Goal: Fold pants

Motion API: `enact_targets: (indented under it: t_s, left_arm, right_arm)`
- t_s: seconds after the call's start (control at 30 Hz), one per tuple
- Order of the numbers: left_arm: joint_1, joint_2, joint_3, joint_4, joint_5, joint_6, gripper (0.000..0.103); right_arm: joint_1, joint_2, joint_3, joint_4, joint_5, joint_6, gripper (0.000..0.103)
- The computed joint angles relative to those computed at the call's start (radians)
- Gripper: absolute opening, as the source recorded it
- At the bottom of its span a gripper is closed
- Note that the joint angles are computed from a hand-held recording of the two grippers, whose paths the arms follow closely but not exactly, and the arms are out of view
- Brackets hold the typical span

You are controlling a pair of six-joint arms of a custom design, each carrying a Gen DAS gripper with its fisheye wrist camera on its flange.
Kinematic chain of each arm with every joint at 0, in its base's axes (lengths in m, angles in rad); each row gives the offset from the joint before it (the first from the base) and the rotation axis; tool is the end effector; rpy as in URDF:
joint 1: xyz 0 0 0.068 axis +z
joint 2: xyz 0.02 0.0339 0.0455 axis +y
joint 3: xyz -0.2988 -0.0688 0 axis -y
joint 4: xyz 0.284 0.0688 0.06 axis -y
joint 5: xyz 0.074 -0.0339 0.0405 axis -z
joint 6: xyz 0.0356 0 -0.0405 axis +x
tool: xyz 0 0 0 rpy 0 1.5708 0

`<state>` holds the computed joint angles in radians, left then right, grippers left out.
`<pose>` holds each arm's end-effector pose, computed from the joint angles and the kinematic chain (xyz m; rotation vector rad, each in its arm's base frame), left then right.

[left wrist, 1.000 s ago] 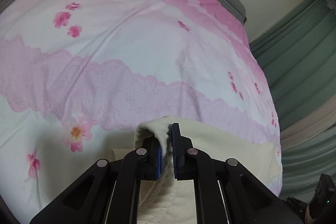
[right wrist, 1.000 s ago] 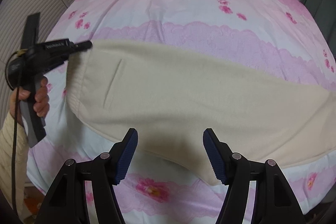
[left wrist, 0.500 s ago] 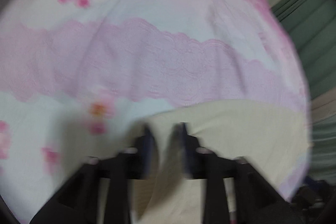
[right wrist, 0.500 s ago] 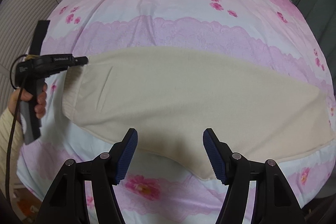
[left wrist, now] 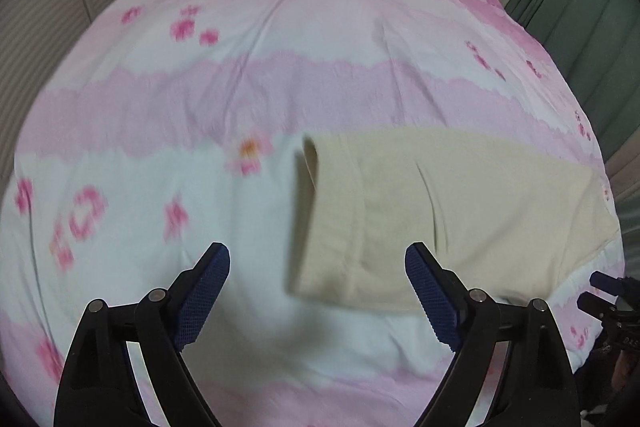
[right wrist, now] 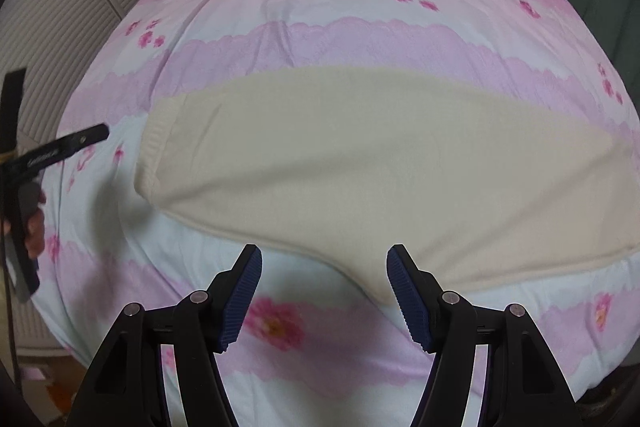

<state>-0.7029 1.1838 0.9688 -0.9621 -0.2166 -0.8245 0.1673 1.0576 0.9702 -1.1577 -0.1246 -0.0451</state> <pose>0.1875 -0.1488 0.2878 -0.2229 2.6968 -0.1607 0.1930 0.0371 0.3052 -0.3273 2.7983 0.2037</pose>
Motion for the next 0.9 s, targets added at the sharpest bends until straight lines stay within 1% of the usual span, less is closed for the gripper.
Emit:
enact_targets:
  t_s: [0.1, 0.17, 0.23, 0.33, 0.4, 0.5, 0.53, 0.57, 0.6, 0.63, 0.67, 0.7, 0.73, 0.8, 0.87, 0.9]
  left_arm:
    - [-0.062, -0.01, -0.062, 0.035, 0.023, -0.154, 0.09]
    - [-0.091, -0.008, -0.114, 0.104, 0.066, -0.258, 0.09]
    - [-0.11, 0.016, -0.143, 0.157, 0.074, -0.319, 0.09]
    - [-0.096, 0.059, -0.187, 0.255, 0.088, -0.413, 0.09]
    - [-0.08, 0.1, -0.208, 0.323, 0.093, -0.454, 0.09]
    - [-0.059, 0.122, -0.254, 0.422, 0.11, -0.512, 0.09]
    - [-0.051, 0.118, -0.271, 0.452, 0.115, -0.53, 0.086]
    - [-0.047, 0.11, -0.292, 0.49, 0.121, -0.552, 0.072]
    - [-0.046, 0.099, -0.312, 0.529, 0.134, -0.571, 0.068]
    - [-0.05, 0.098, -0.311, 0.522, 0.124, -0.59, 0.06]
    - [-0.064, 0.089, -0.304, 0.49, 0.088, -0.613, 0.039]
    - [-0.074, 0.078, -0.287, 0.433, 0.053, -0.633, 0.031]
    - [-0.077, 0.055, -0.293, 0.424, 0.044, -0.636, 0.028]
    - [-0.085, 0.004, -0.305, 0.417, 0.035, -0.621, 0.027]
    - [-0.092, 0.001, -0.302, 0.41, 0.035, -0.617, 0.027]
    - [-0.087, 0.002, -0.302, 0.411, 0.044, -0.609, 0.027]
  right_arm:
    - [-0.093, -0.041, -0.051, -0.032, -0.005, -0.061, 0.066]
    - [-0.148, -0.069, -0.086, -0.039, 0.005, -0.086, 0.066]
    - [-0.211, -0.097, -0.127, -0.039, 0.011, -0.111, 0.066]
    - [-0.295, -0.109, -0.182, -0.038, -0.003, -0.137, 0.066]
    - [-0.321, -0.105, -0.212, -0.025, -0.007, -0.137, 0.066]
    - [-0.308, -0.117, -0.265, 0.031, -0.017, -0.139, 0.066]
    - [-0.298, -0.116, -0.279, 0.052, -0.023, -0.136, 0.066]
    - [-0.286, -0.11, -0.291, 0.074, -0.033, -0.127, 0.066]
    - [-0.279, -0.105, -0.299, 0.094, -0.045, -0.119, 0.066]
    - [-0.281, -0.101, -0.308, 0.114, -0.057, -0.119, 0.066]
    - [-0.283, -0.095, -0.313, 0.136, -0.083, -0.122, 0.066]
    - [-0.288, -0.089, -0.316, 0.15, -0.11, -0.133, 0.066]
    - [-0.292, -0.076, -0.317, 0.168, -0.137, -0.147, 0.066]
    - [-0.29, -0.051, -0.32, 0.202, -0.14, -0.152, 0.065]
    - [-0.279, -0.029, -0.324, 0.239, -0.146, -0.147, 0.065]
    - [-0.281, -0.004, -0.322, 0.252, -0.177, -0.15, 0.061]
